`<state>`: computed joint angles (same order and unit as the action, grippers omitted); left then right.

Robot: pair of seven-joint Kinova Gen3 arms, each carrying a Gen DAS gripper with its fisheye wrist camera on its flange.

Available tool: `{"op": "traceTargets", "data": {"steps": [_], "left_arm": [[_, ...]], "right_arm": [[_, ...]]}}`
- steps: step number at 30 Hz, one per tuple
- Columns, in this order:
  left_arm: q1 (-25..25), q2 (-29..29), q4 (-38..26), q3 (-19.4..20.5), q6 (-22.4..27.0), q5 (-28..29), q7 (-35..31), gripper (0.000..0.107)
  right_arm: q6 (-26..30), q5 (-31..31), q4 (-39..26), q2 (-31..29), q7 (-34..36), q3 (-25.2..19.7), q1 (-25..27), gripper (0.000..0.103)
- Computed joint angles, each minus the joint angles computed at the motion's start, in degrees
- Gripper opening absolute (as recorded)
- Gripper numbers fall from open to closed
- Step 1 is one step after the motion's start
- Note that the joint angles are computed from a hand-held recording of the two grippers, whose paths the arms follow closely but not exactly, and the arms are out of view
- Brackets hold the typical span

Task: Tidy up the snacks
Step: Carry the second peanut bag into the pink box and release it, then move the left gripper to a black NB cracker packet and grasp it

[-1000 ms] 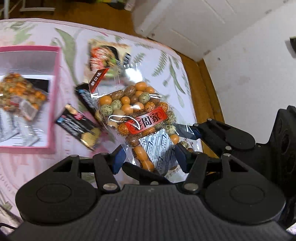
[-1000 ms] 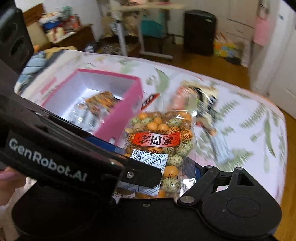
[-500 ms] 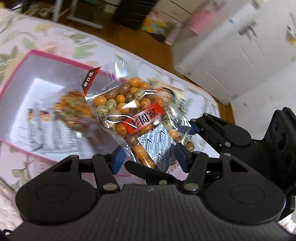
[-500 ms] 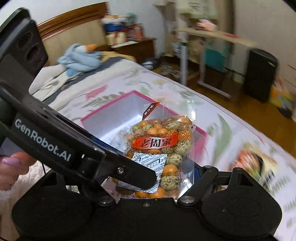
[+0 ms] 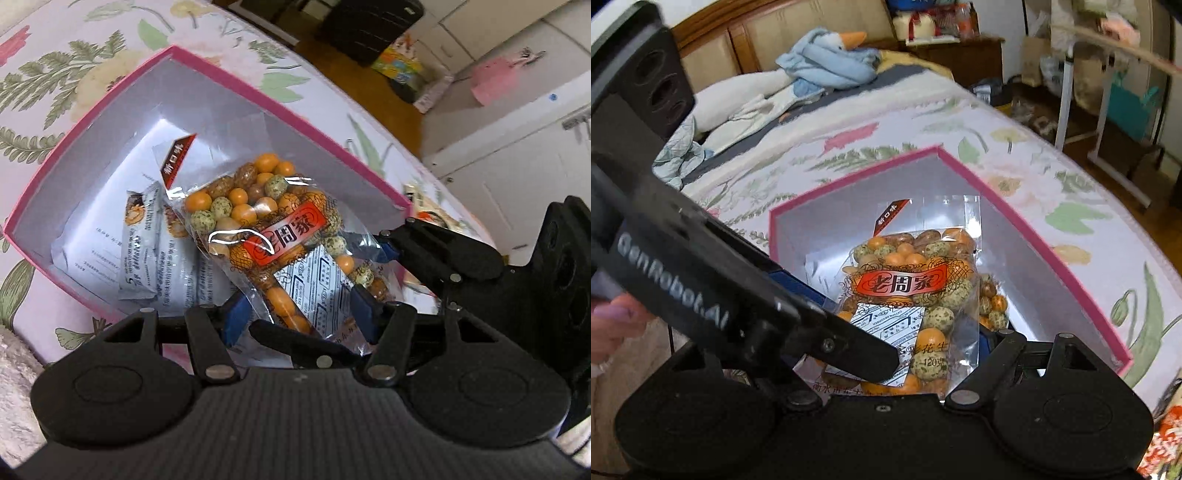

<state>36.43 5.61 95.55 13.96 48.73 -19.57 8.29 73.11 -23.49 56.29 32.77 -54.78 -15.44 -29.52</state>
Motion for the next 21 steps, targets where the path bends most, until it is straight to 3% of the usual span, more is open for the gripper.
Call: {"op": "traceTargets", "data": {"steps": [3,8,12,14,16,21], "left_arm": [[0.6,1.4,-0.8,0.1,2.1,-0.5,0.6,0.06],[4.7,3.1,-4.3,-0.1,9.3,-6.2,3.3,0.064],[4.3,1.0,-4.0,1.6,7.3,-6.7,1.4,0.065],[5.5,1.1,-5.8,1.3,8.5,-6.2,-0.4,0.064],[6.6,1.4,-7.4,2.0,9.9,-7.6,-0.8,0.064],[9.4,3.5,-12.7,2.7,11.2,-8.5,-3.8,0.063]], "right_arm": [[-0.5,3.0,0.2,0.1,-2.0,1.5,-2.3,0.093],[-8.7,8.5,9.1,-6.6,-0.1,2.1,-3.1,0.093],[-11.0,3.5,13.8,-11.9,-0.5,1.4,2.4,0.093],[-12.1,0.7,17.6,-15.9,0.3,1.6,5.6,0.093],[-14.7,-0.4,22.2,-20.1,1.0,2.3,7.4,0.093],[-15.2,-0.8,27.9,-27.0,-0.2,5.3,10.5,0.089]]}}
